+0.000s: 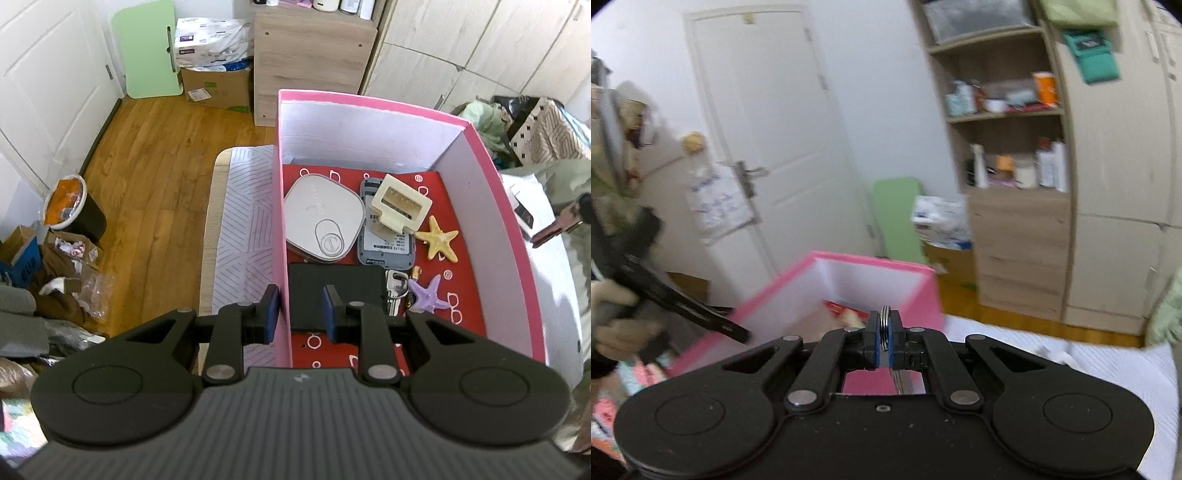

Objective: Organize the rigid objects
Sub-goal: 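Carry the silver keys into the pink box onto the white device, release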

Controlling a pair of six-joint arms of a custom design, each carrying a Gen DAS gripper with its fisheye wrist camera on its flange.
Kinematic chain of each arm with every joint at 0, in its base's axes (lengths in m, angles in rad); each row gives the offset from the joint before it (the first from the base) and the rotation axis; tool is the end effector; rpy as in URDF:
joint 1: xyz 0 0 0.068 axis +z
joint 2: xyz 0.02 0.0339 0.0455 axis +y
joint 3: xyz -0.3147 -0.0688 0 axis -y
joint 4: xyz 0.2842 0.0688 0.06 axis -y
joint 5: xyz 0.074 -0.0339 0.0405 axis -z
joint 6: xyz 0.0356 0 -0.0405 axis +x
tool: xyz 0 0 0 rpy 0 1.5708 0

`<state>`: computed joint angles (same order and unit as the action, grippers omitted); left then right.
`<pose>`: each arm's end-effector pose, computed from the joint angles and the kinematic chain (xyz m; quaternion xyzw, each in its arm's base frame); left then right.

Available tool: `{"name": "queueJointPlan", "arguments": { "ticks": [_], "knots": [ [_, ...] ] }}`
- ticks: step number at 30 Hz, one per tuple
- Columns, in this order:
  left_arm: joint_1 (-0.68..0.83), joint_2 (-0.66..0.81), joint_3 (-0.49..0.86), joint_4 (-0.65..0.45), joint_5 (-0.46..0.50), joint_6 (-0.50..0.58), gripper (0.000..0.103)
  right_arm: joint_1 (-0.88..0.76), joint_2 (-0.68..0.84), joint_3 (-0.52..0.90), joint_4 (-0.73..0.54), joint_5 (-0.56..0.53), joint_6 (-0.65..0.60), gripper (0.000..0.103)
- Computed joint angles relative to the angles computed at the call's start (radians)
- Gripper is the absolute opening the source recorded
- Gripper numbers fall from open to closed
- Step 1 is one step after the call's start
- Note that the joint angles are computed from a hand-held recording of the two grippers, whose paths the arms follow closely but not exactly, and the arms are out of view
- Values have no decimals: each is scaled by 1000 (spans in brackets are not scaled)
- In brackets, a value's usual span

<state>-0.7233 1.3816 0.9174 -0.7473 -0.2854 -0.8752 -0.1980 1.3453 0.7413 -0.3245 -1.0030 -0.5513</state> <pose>0.2164 -0.1777 0.2477 -0.0992 0.9692 -0.0292 0.2236 0.2740 -0.0244 0.2336 -0.2956 0.7924 0.3232 0.4245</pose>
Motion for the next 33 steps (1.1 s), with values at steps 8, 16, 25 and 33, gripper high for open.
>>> {"name": "queueJointPlan", "arguments": {
  "ticks": [8, 16, 25, 33],
  "knots": [
    [-49, 60, 53, -70, -64, 57, 19, 180, 15, 109, -279, 3, -44, 5],
    [-75, 63, 46, -103, -80, 86, 12, 380, 145, 127, -246, 73, 83, 5],
    [-82, 55, 38, -104, -82, 87, 12, 540, 298, 222, -139, 262, 251, 5],
    [-83, 52, 35, -97, -81, 84, 12, 595, 336, 265, -54, 372, 337, 13]
  ]
}}
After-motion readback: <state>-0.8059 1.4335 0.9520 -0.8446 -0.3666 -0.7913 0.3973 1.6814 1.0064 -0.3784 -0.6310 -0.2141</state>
